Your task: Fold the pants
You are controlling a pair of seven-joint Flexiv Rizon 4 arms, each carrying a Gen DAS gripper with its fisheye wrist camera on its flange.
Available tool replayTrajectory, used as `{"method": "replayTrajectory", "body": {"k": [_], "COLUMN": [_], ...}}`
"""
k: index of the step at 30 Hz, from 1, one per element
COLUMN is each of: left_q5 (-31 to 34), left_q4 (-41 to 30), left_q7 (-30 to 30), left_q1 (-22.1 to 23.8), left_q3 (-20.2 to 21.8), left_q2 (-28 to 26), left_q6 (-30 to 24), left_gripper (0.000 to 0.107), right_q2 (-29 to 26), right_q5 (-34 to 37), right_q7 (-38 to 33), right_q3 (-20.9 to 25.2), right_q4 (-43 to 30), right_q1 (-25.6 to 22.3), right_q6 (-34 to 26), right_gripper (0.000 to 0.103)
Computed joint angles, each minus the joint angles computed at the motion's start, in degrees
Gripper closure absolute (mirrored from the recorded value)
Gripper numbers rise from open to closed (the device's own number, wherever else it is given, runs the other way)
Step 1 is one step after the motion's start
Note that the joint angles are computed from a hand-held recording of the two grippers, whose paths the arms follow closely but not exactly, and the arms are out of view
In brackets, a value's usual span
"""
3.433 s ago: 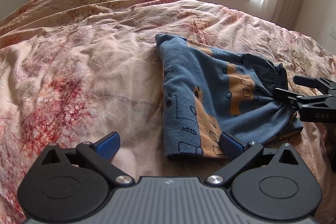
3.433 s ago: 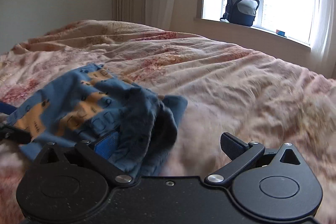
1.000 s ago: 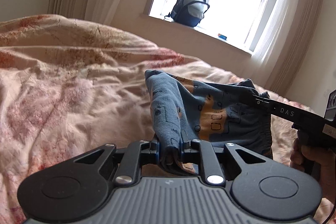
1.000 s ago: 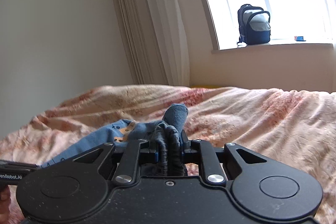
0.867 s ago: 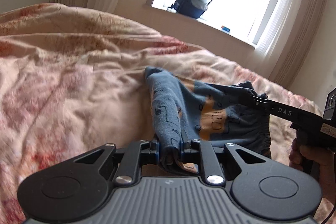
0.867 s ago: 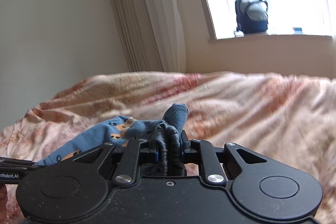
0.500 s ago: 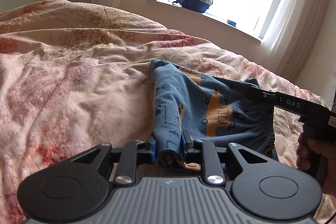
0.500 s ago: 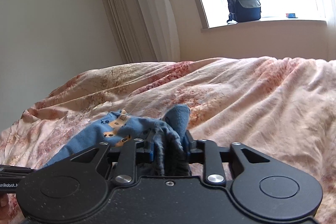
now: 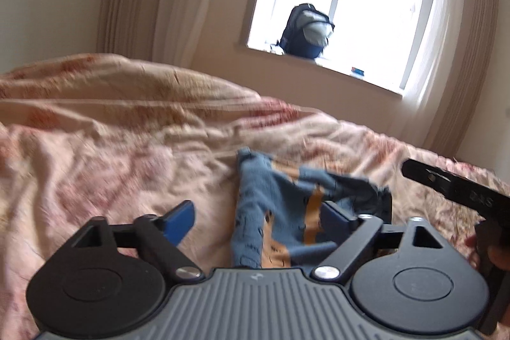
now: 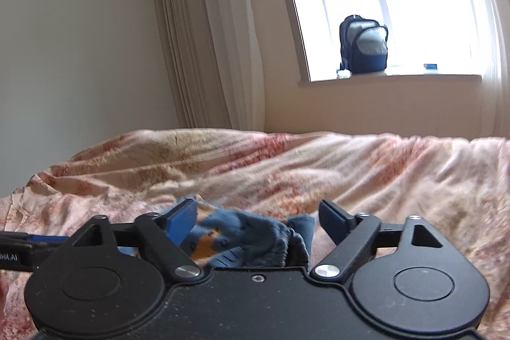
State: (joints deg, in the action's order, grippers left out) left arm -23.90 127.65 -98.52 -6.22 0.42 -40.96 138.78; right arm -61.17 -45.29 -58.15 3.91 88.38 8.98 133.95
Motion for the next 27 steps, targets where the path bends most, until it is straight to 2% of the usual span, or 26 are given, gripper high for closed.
{"method": "replayTrajectory", "body": {"k": [3, 9, 17, 23, 27], "left_q5": [-2.16, -8.85, -15.17, -19.16, -17.99], "left_q4": [1.66, 6.3, 14.56, 17.35, 17.79], "left_q7": [0.68, 3.63, 3.17, 3.86, 3.58], "left_q1": [-1.68, -5.86, -10.56, -14.08, -13.91], "left_q3": [0.88, 1.53, 0.0, -0.7, -0.56], "left_q2": [1.58, 4.4, 5.74, 4.43, 2.93], "left_q6": [1.69, 5.71, 10.44, 12.14, 13.01], "left_gripper": [0.005, 0.004, 0.004, 0.004, 0.004], "right_q2": [2.37, 7.84, 14.94, 16.61, 16.18], "right_q5": [2.37, 7.29, 16.77, 24.38, 29.88], "right_q7": [-2.39, -9.06, -20.61, -27.73, -31.01], "right_q3": [-0.18, -0.82, -0.24, 0.89, 1.04], "right_q4": [3.78, 13.19, 28.62, 35.4, 37.03], "right_q1": [0.56, 2.45, 5.23, 7.25, 9.3], "right_q6": [3.18, 7.55, 10.76, 13.59, 14.91], "right_gripper": [0.001, 0.001, 0.001, 0.001, 0.001]}}
